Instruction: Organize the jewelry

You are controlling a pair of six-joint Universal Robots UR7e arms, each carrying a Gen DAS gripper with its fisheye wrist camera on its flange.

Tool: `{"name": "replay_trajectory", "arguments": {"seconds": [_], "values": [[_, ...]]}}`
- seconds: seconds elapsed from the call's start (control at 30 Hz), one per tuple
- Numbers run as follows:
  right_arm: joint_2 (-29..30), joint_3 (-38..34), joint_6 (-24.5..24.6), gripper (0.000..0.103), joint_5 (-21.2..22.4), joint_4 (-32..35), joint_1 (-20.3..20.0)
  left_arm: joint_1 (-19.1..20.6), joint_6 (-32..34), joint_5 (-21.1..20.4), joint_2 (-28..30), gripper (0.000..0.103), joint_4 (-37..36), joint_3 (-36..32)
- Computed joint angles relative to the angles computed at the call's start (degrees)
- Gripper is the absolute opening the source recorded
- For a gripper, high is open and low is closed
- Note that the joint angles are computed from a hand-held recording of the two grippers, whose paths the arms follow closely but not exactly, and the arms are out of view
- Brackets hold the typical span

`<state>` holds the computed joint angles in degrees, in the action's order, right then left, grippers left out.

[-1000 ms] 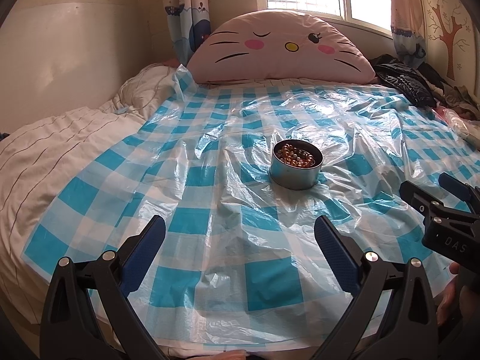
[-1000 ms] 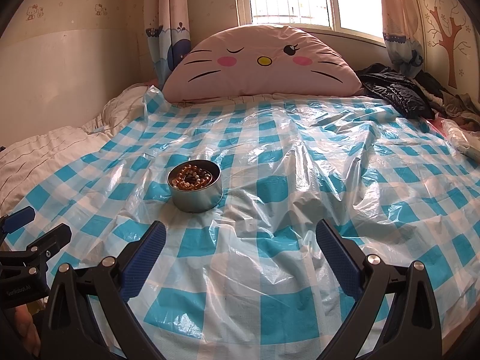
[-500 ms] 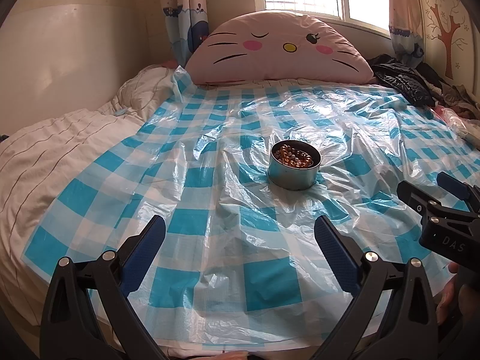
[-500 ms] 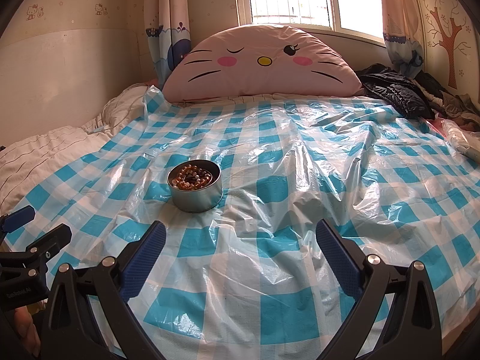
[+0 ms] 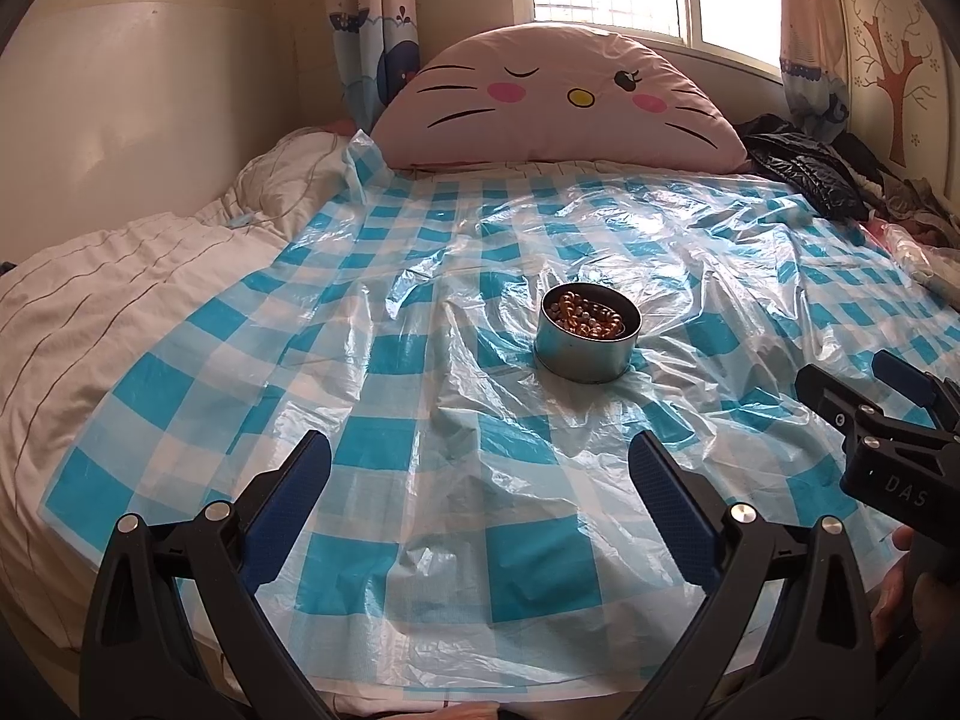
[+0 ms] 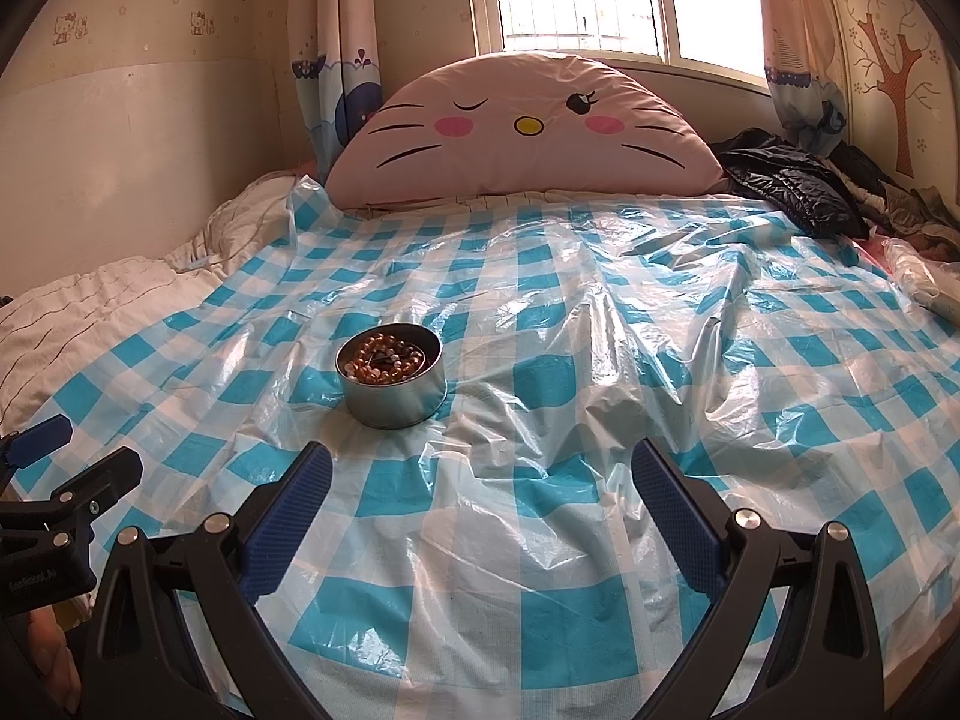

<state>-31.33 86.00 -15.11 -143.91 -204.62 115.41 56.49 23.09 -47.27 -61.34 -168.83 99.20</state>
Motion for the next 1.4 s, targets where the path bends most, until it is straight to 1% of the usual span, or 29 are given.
{"name": "replay_trajectory", "arguments": {"seconds": [0.37, 0.47, 0.73, 0.97, 1.07, 1.13, 1.27, 1.4], "values": [[0.2, 0.3, -2.1, 0.096, 0.6, -2.3, 0.0, 0.2, -0.9, -0.6, -0.2, 0.096, 0.4, 0.0], [0.4, 0.1, -2.7, 0.096, 0.2, -2.8, 0.1, 0.2, -0.7, -0.8, -0.2, 0.096, 0.1, 0.1], [0.4, 0.0, -2.3, 0.096, -0.3, -2.9, 0.1, 0.5, -2.1, -2.7, -1.1, 0.096, 0.5, 0.6], [0.4, 0.2, -2.2, 0.096, -0.4, -2.8, 0.1, 0.0, -1.4, -0.2, -0.6, 0.096, -0.2, 0.5], [0.4, 0.2, -2.2, 0.096, -0.4, -2.8, 0.0, 0.0, -1.3, 1.9, -0.2, 0.096, 0.4, -0.3], [0.4, 0.2, -2.1, 0.096, -0.4, -2.8, 0.0, 0.0, -1.3, 2.4, -0.2, 0.096, 0.9, -0.5], [0.3, 0.2, -2.0, 0.096, -0.4, -2.6, 0.0, 0.1, -3.0, 2.0, -0.5, 0.096, 1.0, -0.9], [0.3, 0.3, -2.2, 0.096, -0.2, -2.8, 0.0, -0.1, -1.5, 3.0, 0.0, 0.096, 1.2, -1.3]]}}
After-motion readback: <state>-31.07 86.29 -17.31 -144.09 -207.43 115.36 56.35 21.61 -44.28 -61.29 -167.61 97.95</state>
